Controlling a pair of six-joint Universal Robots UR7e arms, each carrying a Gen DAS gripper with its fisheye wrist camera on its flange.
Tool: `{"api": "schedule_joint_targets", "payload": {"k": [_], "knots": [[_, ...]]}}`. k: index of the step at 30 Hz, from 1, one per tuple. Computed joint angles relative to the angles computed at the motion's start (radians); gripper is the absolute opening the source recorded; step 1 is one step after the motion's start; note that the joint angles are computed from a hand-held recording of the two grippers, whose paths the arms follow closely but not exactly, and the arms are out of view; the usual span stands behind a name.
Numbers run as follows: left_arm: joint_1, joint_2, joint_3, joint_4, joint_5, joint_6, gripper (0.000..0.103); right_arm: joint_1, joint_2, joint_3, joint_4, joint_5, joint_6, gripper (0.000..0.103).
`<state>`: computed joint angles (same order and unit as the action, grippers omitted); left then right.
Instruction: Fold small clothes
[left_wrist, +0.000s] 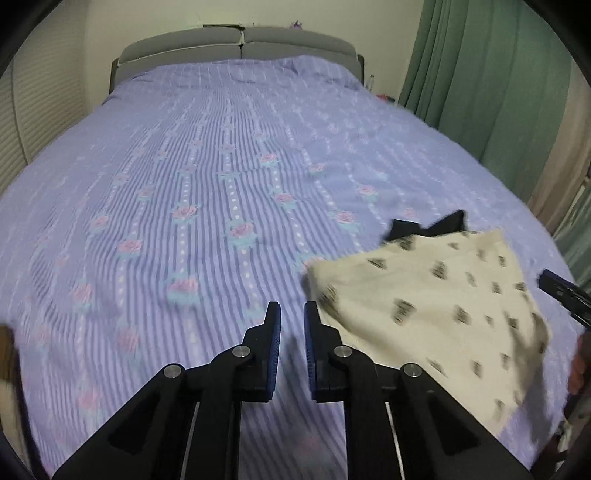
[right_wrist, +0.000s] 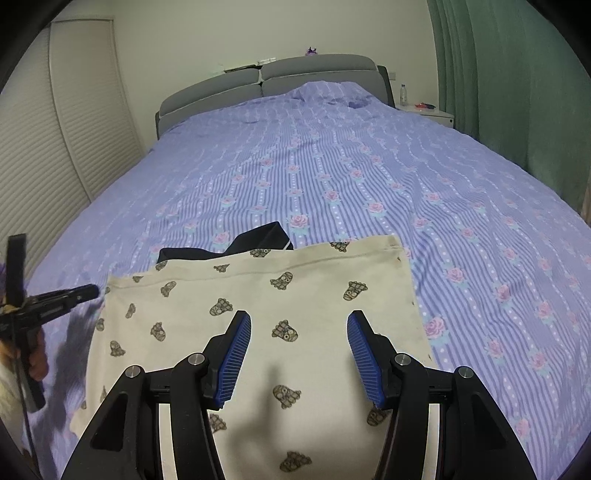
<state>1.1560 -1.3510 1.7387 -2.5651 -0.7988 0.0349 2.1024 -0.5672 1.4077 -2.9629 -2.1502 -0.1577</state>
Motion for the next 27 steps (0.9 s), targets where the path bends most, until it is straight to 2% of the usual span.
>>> {"api": "schedule_joint_targets", "payload": {"k": [5,11,13,15,19,26,27], "knots": [[-0.056,-0.118,0.137,0.026,-0.045,-0.141,0.021,0.001,-0.048,0.073,-0.054,-0.027,-0.004,0.055],[-0.119,-0.215,0.275,0.076,-0.037,-0.332,0.023,-0.001,-0.126,0.207,-0.130,-0.056,0.027,0.055],[-0.143,-0.241,0.320,0.055,-0.030,-0.390,0.031,-0.003,-0.149,0.254,-0.162,-0.074,0.030,0.055],[-0.164,-0.256,0.355,0.043,-0.018,-0.439,0.033,-0.006,-0.167,0.292,-0.186,-0.081,0.027,0.055],[-0.187,-0.263,0.400,0.025,0.012,-0.500,0.043,-0.018,-0.205,0.375,-0.233,-0.097,0.069,0.056],[-0.164,-0.206,0.386,0.028,0.017,-0.524,0.045,-0.049,-0.242,0.459,-0.261,-0.106,0.116,0.056],[-0.154,-0.196,0.378,0.029,0.001,-0.534,0.045,-0.051,-0.243,0.463,-0.266,-0.109,0.116,0.056]]}}
